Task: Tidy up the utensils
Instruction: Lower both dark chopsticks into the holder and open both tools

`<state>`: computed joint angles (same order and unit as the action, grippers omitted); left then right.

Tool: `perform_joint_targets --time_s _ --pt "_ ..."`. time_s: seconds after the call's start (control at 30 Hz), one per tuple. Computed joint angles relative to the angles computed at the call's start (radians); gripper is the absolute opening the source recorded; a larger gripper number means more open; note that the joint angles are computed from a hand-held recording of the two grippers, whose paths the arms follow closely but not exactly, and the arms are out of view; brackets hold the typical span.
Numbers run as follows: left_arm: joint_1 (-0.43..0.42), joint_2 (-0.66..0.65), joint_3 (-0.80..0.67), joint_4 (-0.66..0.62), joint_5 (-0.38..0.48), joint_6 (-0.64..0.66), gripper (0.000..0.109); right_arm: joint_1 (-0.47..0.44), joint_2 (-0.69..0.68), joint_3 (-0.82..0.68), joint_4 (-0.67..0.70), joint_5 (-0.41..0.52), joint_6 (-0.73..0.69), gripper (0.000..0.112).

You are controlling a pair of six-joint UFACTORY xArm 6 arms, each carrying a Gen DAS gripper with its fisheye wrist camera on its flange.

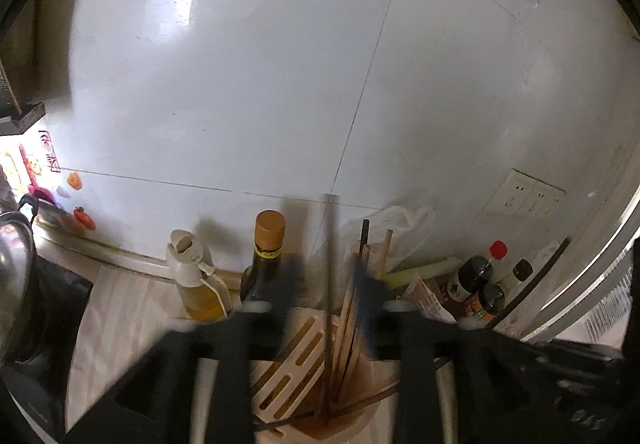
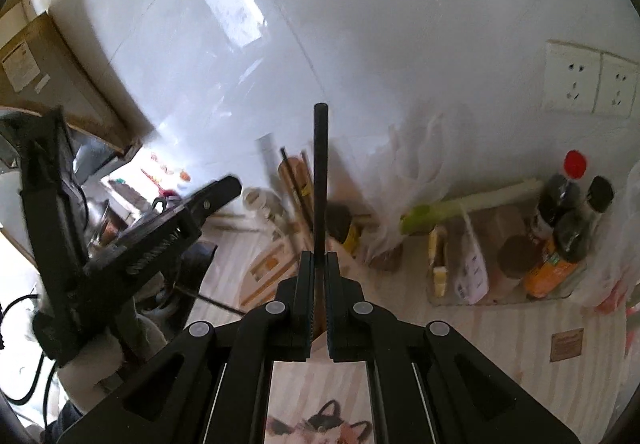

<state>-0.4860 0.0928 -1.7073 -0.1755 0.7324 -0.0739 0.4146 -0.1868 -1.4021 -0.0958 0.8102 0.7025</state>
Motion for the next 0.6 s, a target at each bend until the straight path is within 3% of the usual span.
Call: perform_joint_targets --time_s 0.03,0.07,0.17,0.23,0.3,0.4,0.43,0.5,0.6 --pt "0.000 -0.007 0.004 0.014 -0.003 -0.012 0.091 0.000 0.000 0.004 0.019 -0.002 -0.009 0.005" --pt "0.002 -0.016 0.013 0.024 -0.014 -0.022 0.096 -0.001 0.003 0.004 0.042 0.001 -0.022 0.005" --pt "0.015 -0.049 0.030 0.044 -0.021 -0.057 0.097 -0.004 0.005 0.013 0.089 0.003 -0.045 0.010" --pt "0.024 -0.068 0.033 0.090 -0.007 -0.092 0.103 -0.002 -0.007 0.030 0.098 -0.016 -0.041 0.025" --pt "0.033 -0.104 0.061 0.154 -0.007 -0.137 0.103 0.001 -0.030 0.052 0.110 -0.043 -0.033 0.055" --pt "0.046 -0.159 0.114 0.212 0.002 -0.177 0.103 0.018 -0.052 0.052 0.053 -0.031 0.012 0.075" --pt "0.048 -0.173 0.126 0.236 0.012 -0.192 0.103 0.034 -0.057 0.039 -0.013 0.004 0.052 0.078" --pt "0.050 -0.220 0.181 0.277 0.015 -0.214 0.103 0.070 -0.052 0.001 -0.146 0.099 0.126 0.100" --pt "0.038 -0.277 0.246 0.326 0.042 -0.242 0.103 0.132 -0.038 -0.051 -0.303 0.234 0.195 0.103"
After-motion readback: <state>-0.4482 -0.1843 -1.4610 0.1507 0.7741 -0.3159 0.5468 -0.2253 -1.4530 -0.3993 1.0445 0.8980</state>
